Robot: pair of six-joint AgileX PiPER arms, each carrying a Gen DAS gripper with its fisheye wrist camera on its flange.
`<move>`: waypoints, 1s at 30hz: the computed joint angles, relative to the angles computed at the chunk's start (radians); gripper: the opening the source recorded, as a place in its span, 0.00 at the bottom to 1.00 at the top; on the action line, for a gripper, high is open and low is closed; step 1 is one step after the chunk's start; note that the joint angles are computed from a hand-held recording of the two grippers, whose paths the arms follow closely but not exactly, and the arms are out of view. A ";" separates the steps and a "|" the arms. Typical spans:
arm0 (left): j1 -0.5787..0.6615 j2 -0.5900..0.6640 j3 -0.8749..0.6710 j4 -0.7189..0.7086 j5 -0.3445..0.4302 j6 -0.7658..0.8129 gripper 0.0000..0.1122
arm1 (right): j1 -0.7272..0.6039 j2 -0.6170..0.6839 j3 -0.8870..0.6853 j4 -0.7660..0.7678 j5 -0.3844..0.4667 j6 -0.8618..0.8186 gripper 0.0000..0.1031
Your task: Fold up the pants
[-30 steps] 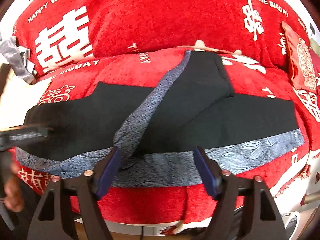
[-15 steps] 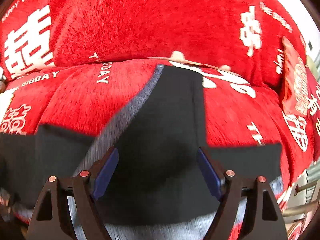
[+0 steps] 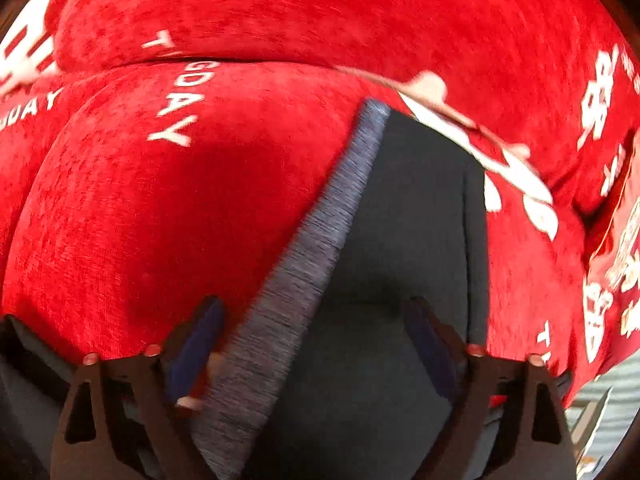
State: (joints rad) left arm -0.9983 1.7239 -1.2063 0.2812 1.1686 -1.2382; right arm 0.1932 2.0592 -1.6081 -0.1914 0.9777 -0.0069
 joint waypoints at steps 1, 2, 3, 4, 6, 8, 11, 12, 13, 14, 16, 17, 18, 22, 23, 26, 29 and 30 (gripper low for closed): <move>-0.010 0.010 -0.004 0.002 0.001 -0.013 0.85 | -0.027 -0.012 0.008 0.039 0.002 -0.025 0.46; -0.019 0.002 0.012 0.017 -0.012 -0.038 0.86 | -0.056 -0.033 0.029 0.079 -0.009 -0.054 0.39; -0.026 -0.014 0.038 0.027 -0.034 -0.058 0.86 | -0.095 -0.066 0.062 0.129 -0.020 -0.093 0.34; -0.026 -0.042 0.080 0.014 -0.071 -0.061 0.88 | -0.118 -0.088 0.078 0.147 -0.022 -0.108 0.23; -0.032 -0.074 0.131 -0.001 -0.086 -0.077 0.92 | -0.174 -0.176 0.165 0.173 -0.072 -0.144 0.18; -0.048 -0.117 0.192 -0.001 -0.091 -0.117 0.92 | -0.225 -0.267 0.252 0.191 -0.123 -0.173 0.14; -0.063 -0.176 0.262 -0.005 -0.084 -0.159 0.92 | -0.309 -0.416 0.386 0.224 -0.191 -0.205 0.11; -0.061 -0.195 0.283 -0.015 -0.088 -0.165 0.92 | -0.360 -0.480 0.446 0.261 -0.208 -0.243 0.10; -0.050 -0.216 0.302 -0.025 -0.093 -0.159 0.92 | -0.391 -0.515 0.487 0.282 -0.219 -0.266 0.10; -0.044 -0.222 0.303 -0.033 -0.091 -0.155 0.92 | -0.433 -0.554 0.530 0.306 -0.228 -0.303 0.09; -0.021 -0.206 0.275 -0.037 -0.063 -0.125 0.92 | -0.491 -0.612 0.598 0.303 -0.258 -0.330 0.07; -0.020 -0.197 0.254 -0.024 -0.046 -0.120 0.92 | -0.513 -0.628 0.623 0.284 -0.279 -0.329 0.06; -0.022 -0.189 0.221 -0.006 -0.032 -0.114 0.92 | -0.548 -0.646 0.652 0.292 -0.294 -0.350 0.06; 0.006 -0.123 0.076 0.016 -0.011 -0.035 0.92 | -0.704 -0.636 0.682 0.449 -0.284 -0.542 0.06; 0.009 -0.090 0.027 0.017 -0.018 -0.004 0.92 | -0.734 -0.627 0.682 0.484 -0.278 -0.579 0.06; 0.046 0.039 -0.094 0.015 0.008 0.064 0.92 | -0.815 -0.562 0.618 0.592 -0.156 -0.644 0.09; 0.093 0.091 -0.095 -0.073 -0.077 0.121 0.92 | -0.818 -0.570 0.597 0.604 -0.116 -0.633 0.31; 0.098 0.082 -0.064 -0.074 -0.116 0.098 0.92 | -0.796 -0.591 0.598 0.599 -0.136 -0.627 0.40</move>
State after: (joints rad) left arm -0.8999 1.8057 -1.2698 0.2073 1.0530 -1.1400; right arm -0.6028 1.4685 -1.0104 0.4081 0.8420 -0.6339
